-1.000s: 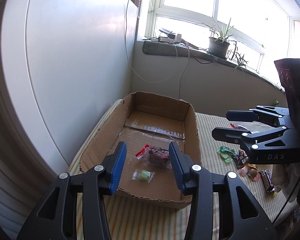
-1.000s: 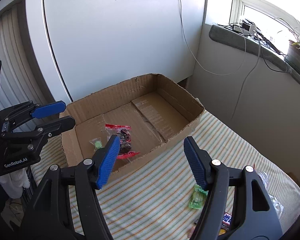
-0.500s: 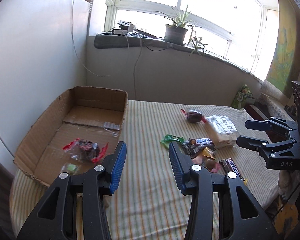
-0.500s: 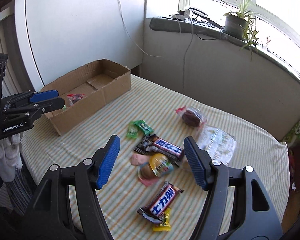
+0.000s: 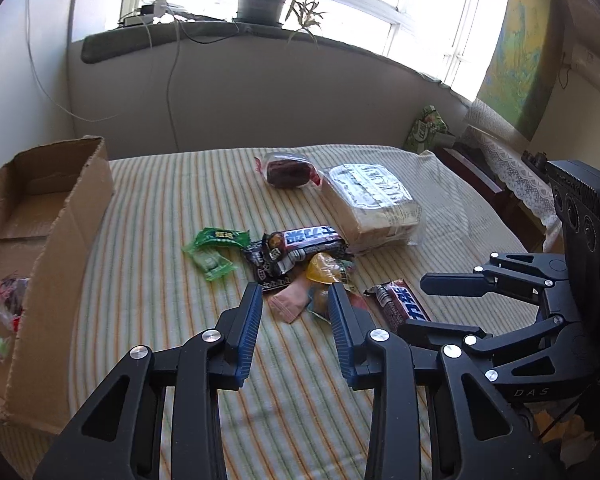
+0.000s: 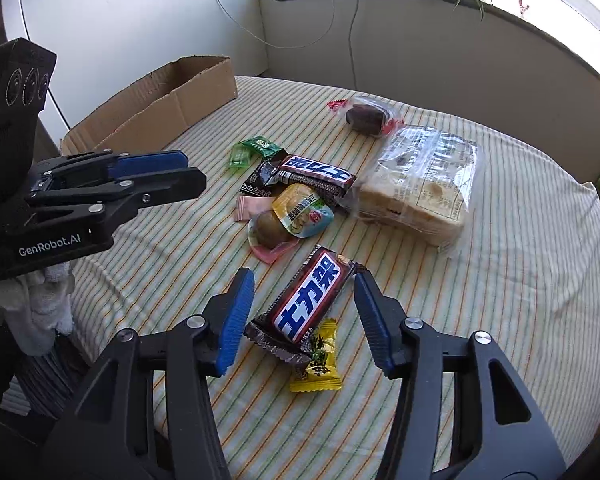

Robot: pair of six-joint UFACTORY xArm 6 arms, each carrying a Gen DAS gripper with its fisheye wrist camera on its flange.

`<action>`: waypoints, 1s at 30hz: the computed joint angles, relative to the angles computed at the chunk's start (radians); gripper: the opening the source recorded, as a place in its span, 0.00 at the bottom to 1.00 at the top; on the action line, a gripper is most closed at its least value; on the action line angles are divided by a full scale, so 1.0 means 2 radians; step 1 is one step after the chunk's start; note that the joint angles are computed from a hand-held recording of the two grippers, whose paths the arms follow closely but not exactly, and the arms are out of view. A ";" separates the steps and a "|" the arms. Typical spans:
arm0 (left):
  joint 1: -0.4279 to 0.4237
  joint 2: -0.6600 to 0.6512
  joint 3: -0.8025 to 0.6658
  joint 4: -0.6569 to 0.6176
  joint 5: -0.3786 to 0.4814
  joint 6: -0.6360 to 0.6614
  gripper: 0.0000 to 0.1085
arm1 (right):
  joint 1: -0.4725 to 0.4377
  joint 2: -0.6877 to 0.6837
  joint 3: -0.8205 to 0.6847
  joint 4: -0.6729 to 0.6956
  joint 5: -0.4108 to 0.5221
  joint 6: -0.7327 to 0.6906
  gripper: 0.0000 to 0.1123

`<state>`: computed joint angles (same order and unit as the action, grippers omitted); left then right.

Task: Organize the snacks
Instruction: 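Grasp the chocolate egg with the left tool while the right tool grasps the candy bar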

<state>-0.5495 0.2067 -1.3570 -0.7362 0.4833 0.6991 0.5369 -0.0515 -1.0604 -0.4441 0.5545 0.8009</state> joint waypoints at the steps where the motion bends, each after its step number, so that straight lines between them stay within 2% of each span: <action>1: -0.002 0.005 -0.005 0.007 0.005 -0.003 0.28 | -0.001 0.004 -0.003 0.003 0.001 0.000 0.45; 8: -0.007 0.043 -0.049 0.044 0.050 -0.031 0.28 | -0.007 0.020 -0.012 0.032 0.011 -0.029 0.41; 11: -0.013 0.049 -0.056 0.054 0.054 -0.035 0.28 | -0.013 0.014 -0.002 0.037 0.011 -0.033 0.40; 13: -0.018 0.052 -0.056 0.074 0.048 -0.043 0.28 | -0.019 0.016 -0.002 0.045 0.013 -0.040 0.28; 14: -0.020 0.054 -0.056 0.084 0.046 -0.046 0.28 | -0.021 0.015 -0.001 0.050 0.014 -0.043 0.27; 22: -0.025 0.050 -0.046 0.095 0.033 -0.037 0.28 | -0.028 0.019 -0.001 0.066 0.003 -0.064 0.27; 30: -0.022 0.053 -0.050 0.073 0.039 -0.028 0.25 | -0.032 0.012 0.008 0.068 -0.009 -0.056 0.26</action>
<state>-0.5943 0.3118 -1.4571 -0.5905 0.5607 0.6423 0.4724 -0.0267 -1.0440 -0.3072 0.5369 0.6884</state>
